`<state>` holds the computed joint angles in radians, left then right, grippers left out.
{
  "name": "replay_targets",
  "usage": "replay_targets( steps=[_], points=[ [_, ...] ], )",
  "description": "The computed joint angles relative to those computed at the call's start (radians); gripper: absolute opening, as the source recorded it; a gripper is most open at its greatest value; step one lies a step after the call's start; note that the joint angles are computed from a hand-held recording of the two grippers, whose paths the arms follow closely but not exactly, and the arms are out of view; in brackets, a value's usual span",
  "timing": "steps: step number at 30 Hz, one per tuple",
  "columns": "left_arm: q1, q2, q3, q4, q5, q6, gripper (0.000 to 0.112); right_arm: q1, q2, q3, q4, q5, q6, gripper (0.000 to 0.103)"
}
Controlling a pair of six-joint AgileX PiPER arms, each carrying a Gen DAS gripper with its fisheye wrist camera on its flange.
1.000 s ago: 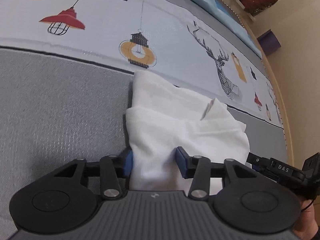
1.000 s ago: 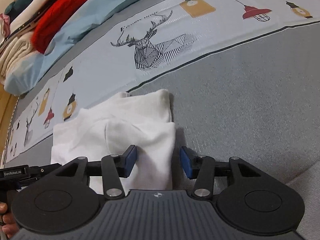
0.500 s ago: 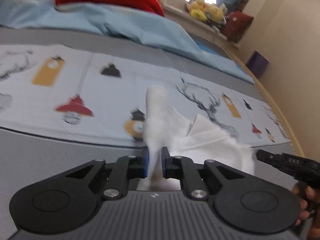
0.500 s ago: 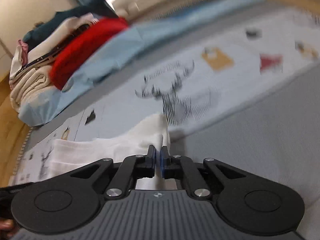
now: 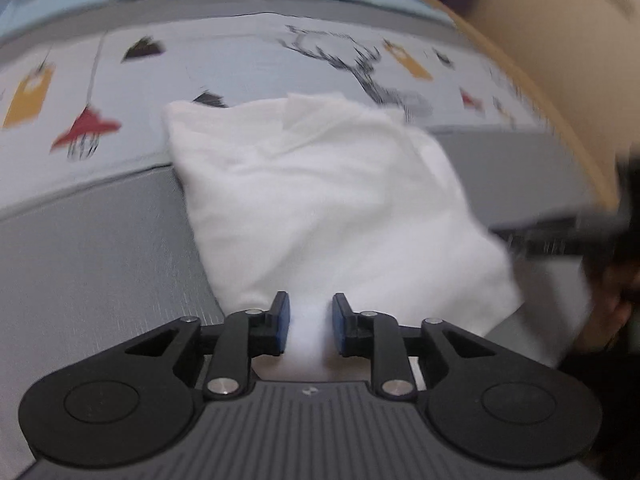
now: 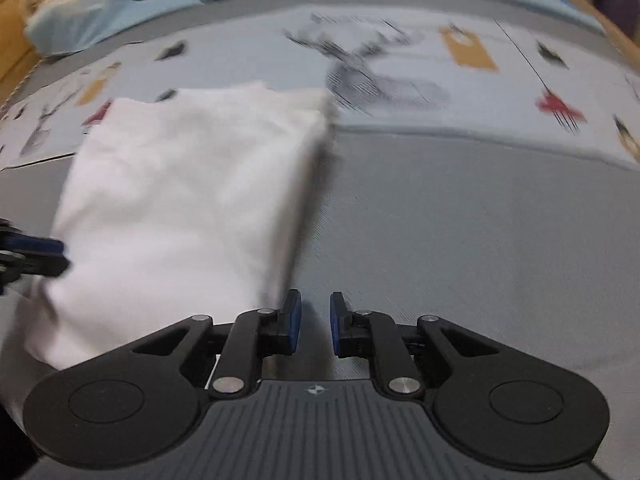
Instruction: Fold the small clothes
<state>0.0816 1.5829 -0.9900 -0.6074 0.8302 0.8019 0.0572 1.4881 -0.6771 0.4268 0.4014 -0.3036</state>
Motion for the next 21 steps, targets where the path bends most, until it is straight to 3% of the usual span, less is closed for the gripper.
replay_targets(
  steps=[2,5,7,9,11,14,17,19,20,21],
  points=[
    [0.028,-0.024,-0.003,-0.012,0.042,0.006,0.033,-0.065,-0.04,0.021,0.165,0.041,-0.154,0.015],
    [0.003,-0.04,0.017,0.095,0.054,-0.039,0.035,-0.134,-0.135,0.061,0.361,0.082,-0.363,0.02],
    [-0.037,-0.029,0.037,0.174,0.033,-0.075,0.036,-0.184,-0.148,0.075,0.46,0.155,-0.469,0.028],
    [-0.059,0.005,0.042,0.232,0.043,-0.109,0.036,-0.179,-0.107,0.063,0.426,0.19,-0.434,0.035],
    [-0.069,0.014,0.042,0.256,0.048,-0.134,0.036,-0.139,-0.069,0.054,0.296,0.18,-0.321,0.036],
    [-0.047,0.01,0.034,0.214,0.069,-0.124,0.036,-0.162,-0.066,0.063,0.316,0.191,-0.336,0.036],
    [-0.045,0.033,0.032,0.226,0.071,-0.133,0.029,-0.176,-0.074,0.071,0.299,0.22,-0.336,0.036],
    [-0.032,0.026,0.029,0.216,0.081,-0.115,0.018,-0.162,-0.06,0.075,0.243,0.229,-0.314,0.036],
    [-0.023,0.02,0.025,0.209,0.093,-0.108,0.015,-0.158,-0.067,0.081,0.237,0.228,-0.32,0.035],
    [-0.012,0.011,0.02,0.199,0.107,-0.095,0.014,-0.16,-0.072,0.079,0.24,0.236,-0.328,0.023]
  ],
)
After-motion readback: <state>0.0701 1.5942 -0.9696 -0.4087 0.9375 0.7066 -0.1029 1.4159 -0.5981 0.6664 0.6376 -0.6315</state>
